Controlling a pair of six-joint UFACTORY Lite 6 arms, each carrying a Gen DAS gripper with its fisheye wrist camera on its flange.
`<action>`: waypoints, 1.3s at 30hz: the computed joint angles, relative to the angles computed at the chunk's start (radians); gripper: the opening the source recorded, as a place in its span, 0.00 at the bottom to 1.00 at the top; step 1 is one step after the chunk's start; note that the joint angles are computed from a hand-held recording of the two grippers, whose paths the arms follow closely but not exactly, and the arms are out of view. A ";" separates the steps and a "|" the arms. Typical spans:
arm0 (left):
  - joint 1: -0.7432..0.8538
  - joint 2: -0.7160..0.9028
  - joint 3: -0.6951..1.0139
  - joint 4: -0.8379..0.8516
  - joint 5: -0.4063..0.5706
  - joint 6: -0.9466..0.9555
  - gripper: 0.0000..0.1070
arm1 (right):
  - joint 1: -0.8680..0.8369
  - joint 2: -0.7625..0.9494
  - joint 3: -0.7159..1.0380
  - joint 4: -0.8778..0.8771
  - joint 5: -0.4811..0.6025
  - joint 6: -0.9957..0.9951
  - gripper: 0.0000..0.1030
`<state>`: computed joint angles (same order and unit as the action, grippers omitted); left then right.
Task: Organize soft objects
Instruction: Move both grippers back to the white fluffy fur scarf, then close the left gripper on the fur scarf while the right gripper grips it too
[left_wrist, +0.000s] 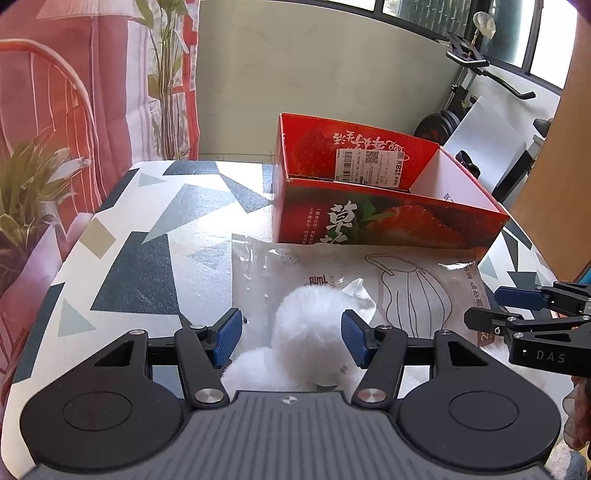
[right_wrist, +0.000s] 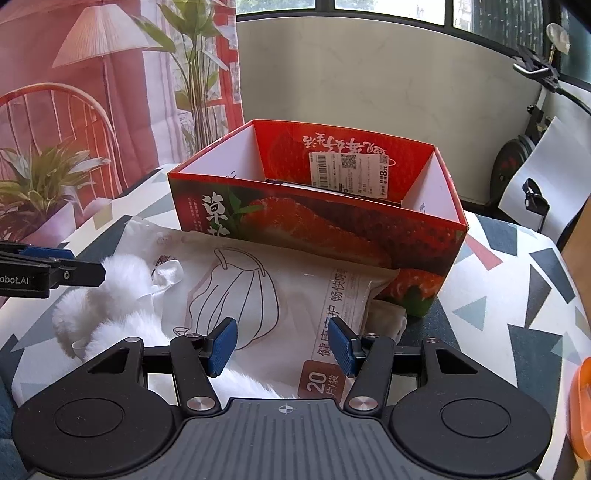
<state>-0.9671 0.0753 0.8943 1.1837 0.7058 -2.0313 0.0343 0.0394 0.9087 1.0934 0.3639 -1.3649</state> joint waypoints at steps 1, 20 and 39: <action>0.000 -0.001 -0.002 -0.001 0.002 -0.003 0.58 | -0.004 -0.003 -0.003 0.012 0.003 -0.013 0.50; 0.026 -0.078 -0.087 -0.026 0.006 -0.049 0.58 | -0.014 -0.019 -0.028 0.095 0.017 -0.084 0.50; -0.056 -0.032 -0.069 0.060 -0.114 -0.154 0.59 | -0.056 -0.128 -0.126 -0.001 0.043 -0.003 0.55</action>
